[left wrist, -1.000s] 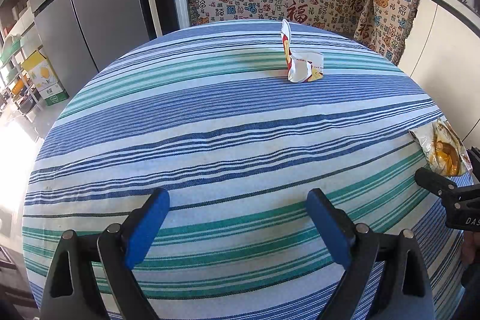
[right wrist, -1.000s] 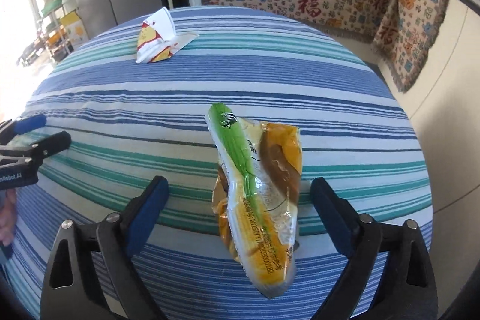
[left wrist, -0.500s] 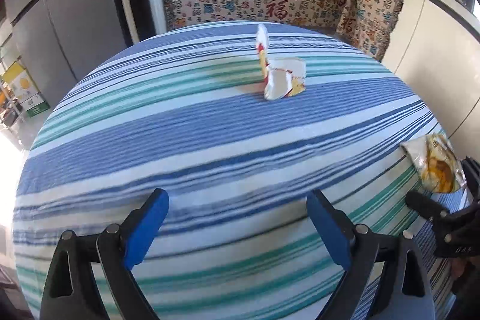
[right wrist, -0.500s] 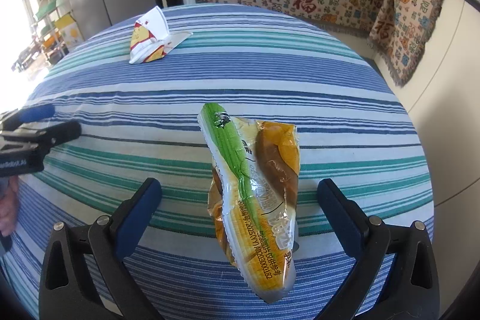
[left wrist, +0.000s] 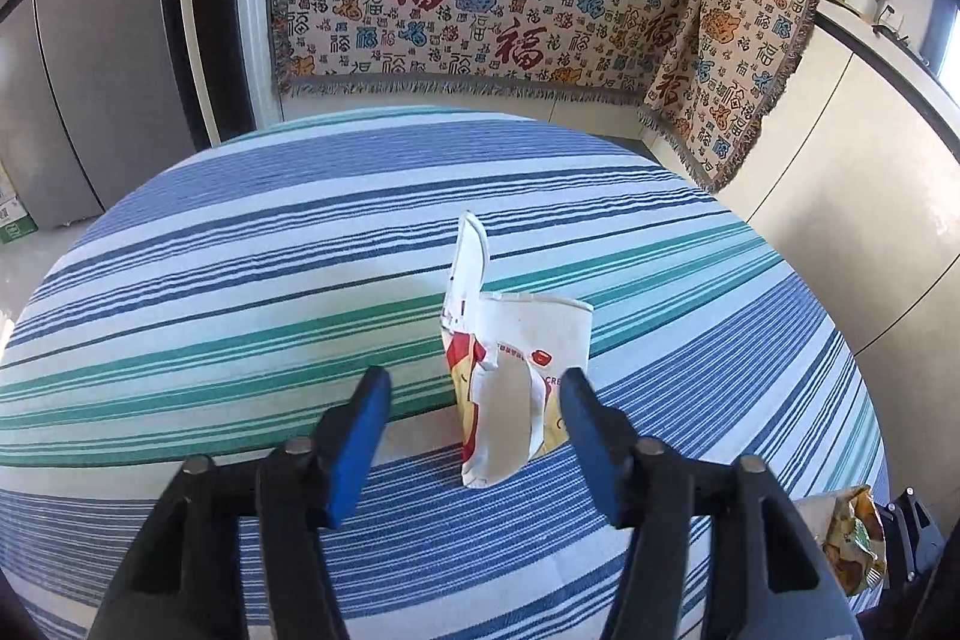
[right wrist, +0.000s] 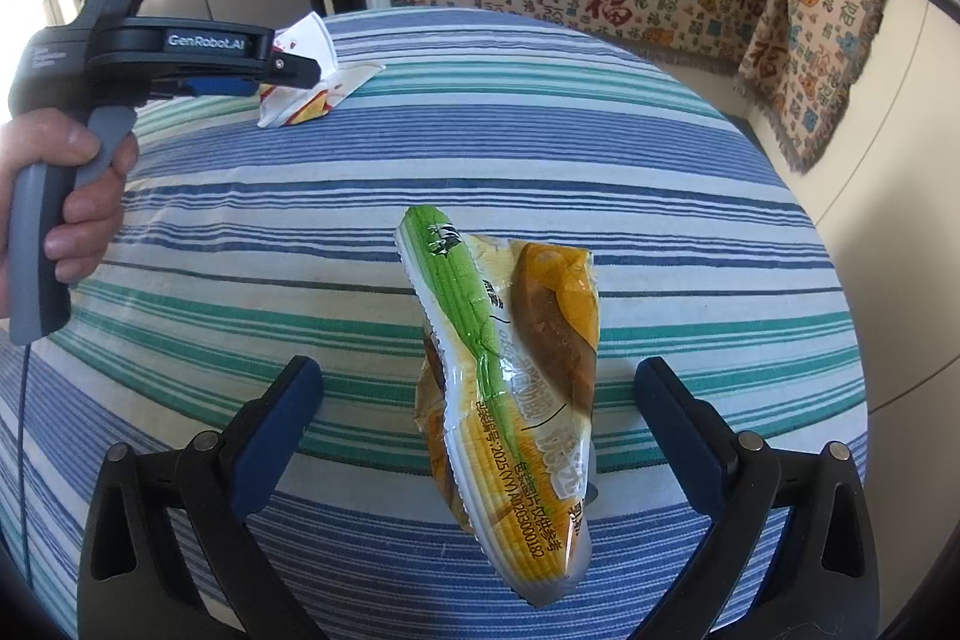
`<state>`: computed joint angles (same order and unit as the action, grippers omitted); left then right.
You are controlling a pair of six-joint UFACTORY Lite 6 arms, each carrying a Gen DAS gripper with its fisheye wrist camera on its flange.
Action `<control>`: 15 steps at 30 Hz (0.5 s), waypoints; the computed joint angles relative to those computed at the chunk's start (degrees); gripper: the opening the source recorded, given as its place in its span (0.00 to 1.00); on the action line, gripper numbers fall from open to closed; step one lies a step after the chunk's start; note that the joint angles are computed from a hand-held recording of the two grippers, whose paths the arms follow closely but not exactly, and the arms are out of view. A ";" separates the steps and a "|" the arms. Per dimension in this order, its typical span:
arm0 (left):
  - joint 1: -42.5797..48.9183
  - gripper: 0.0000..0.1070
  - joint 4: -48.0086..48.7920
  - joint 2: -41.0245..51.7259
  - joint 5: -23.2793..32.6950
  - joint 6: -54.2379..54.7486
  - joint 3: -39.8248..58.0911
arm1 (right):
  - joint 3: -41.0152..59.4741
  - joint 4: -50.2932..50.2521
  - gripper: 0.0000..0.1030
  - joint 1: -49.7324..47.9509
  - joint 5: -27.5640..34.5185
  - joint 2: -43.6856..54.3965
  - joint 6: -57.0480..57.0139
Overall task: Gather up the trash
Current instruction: 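Grasp the white paper cup with the left tool while the right tool holds the corn bag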
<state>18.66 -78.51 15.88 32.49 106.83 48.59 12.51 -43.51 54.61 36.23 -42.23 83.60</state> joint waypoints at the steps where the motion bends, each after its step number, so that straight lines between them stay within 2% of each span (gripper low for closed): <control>1: 0.55 0.25 0.35 1.41 1.46 -0.06 1.01 | 0.02 -0.06 0.99 0.03 -0.01 0.05 0.10; 2: 1.49 0.19 -0.25 1.57 3.47 0.45 0.89 | 0.02 -0.10 0.99 0.07 0.00 0.08 0.18; 3: 2.13 0.05 -2.55 0.16 3.08 2.62 -0.60 | -0.02 -0.12 0.99 0.08 0.02 0.03 0.19; 4: 2.42 0.06 -3.03 -1.13 2.09 3.18 -1.73 | -0.02 -0.12 0.99 0.08 0.02 0.03 0.19; 6: 5.10 0.06 0.71 -2.86 4.80 0.95 -3.20 | -0.08 -0.02 0.99 -0.09 -0.04 -0.11 -0.04; 9: 11.16 0.06 7.08 -10.30 7.36 0.11 -9.85 | -0.04 -0.19 0.99 0.09 0.05 0.02 0.27; 13: 25.33 0.06 20.96 -24.60 13.29 -0.61 -20.85 | 0.04 -0.38 0.99 0.21 0.08 0.22 0.59; 15: 35.83 0.07 27.89 -33.22 19.13 1.57 -27.06 | -0.02 -0.35 0.99 0.20 0.17 0.08 0.52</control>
